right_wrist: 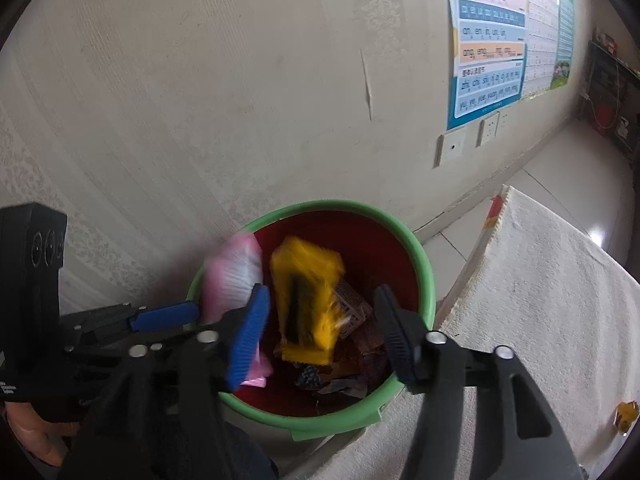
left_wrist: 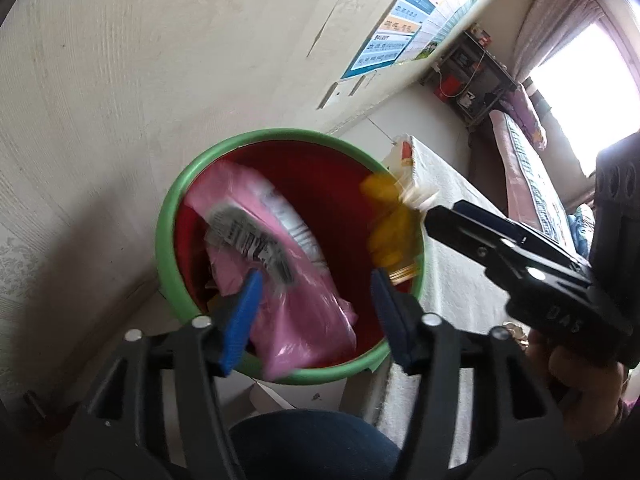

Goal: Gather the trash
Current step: 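Open both tools over the bin to drop the wrappers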

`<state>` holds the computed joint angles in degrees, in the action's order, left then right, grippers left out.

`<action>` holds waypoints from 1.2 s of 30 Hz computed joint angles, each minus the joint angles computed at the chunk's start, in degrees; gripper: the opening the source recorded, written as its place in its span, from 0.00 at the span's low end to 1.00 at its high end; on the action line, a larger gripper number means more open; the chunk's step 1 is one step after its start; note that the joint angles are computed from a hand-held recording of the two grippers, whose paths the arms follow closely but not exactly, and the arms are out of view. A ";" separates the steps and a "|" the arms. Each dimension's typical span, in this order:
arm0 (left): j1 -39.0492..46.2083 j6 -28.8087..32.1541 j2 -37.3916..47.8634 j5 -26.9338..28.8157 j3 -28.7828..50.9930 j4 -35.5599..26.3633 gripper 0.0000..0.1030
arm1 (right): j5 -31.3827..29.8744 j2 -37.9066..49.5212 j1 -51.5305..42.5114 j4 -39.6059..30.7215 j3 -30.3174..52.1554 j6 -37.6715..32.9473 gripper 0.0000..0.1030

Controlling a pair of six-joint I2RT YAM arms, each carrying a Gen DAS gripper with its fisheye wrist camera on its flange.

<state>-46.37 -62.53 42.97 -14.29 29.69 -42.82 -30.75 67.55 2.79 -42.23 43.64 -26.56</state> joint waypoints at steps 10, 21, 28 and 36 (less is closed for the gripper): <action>-3.05 -5.67 0.48 -3.75 0.15 -2.95 0.95 | -0.11 -0.59 -4.14 -1.43 1.15 -0.39 0.93; -12.89 -11.55 7.37 -8.76 5.95 -4.74 0.95 | -4.46 -3.38 -22.34 -13.35 2.93 -15.00 0.93; -19.73 -12.88 20.46 -9.35 11.99 1.52 0.95 | -7.26 2.16 -45.07 -25.59 8.32 -37.07 0.93; -23.30 -10.43 35.05 -7.84 20.95 9.04 0.95 | -5.83 12.96 -63.53 -29.44 15.91 -52.90 0.93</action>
